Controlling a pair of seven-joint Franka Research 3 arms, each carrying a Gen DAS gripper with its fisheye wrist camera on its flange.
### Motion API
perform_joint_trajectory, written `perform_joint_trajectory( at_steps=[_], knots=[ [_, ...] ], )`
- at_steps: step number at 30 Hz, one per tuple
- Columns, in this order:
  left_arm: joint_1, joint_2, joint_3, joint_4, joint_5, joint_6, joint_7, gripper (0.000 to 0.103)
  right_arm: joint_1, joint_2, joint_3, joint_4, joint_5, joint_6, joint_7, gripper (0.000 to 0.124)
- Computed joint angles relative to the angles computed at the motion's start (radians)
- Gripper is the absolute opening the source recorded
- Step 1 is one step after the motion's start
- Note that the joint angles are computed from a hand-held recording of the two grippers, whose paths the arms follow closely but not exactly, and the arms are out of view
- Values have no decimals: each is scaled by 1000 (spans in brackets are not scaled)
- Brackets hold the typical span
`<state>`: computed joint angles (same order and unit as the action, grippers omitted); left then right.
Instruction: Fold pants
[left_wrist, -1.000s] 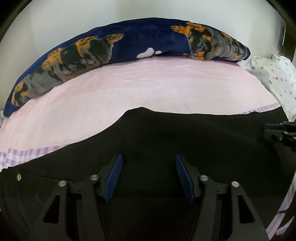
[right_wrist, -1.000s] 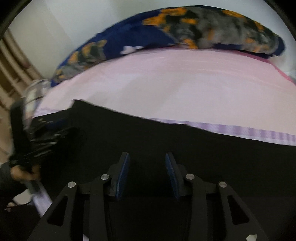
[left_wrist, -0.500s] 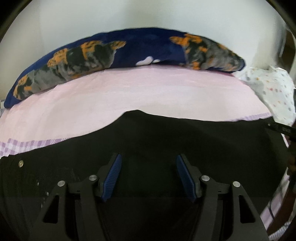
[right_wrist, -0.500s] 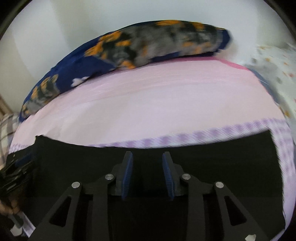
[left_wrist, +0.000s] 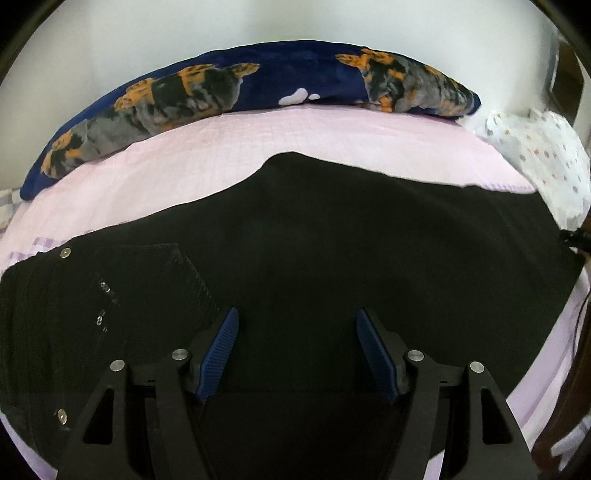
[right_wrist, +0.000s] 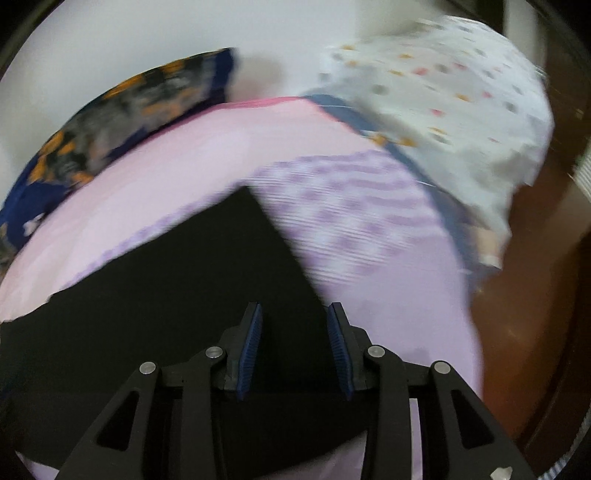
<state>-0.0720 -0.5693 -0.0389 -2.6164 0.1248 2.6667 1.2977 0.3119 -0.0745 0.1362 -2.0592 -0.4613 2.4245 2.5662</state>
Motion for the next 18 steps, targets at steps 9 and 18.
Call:
perform_joint_trajectory(
  at_steps=[9, 18],
  knots=[
    [-9, -89, -21, -40, 16, -48, -30, 68, -57, -252, 4, -287, 262, 179, 45, 44],
    [-31, -130, -16, -54, 12, -76, -37, 68, -70, -288, 51, -388, 486, 361, -32, 44]
  ],
)
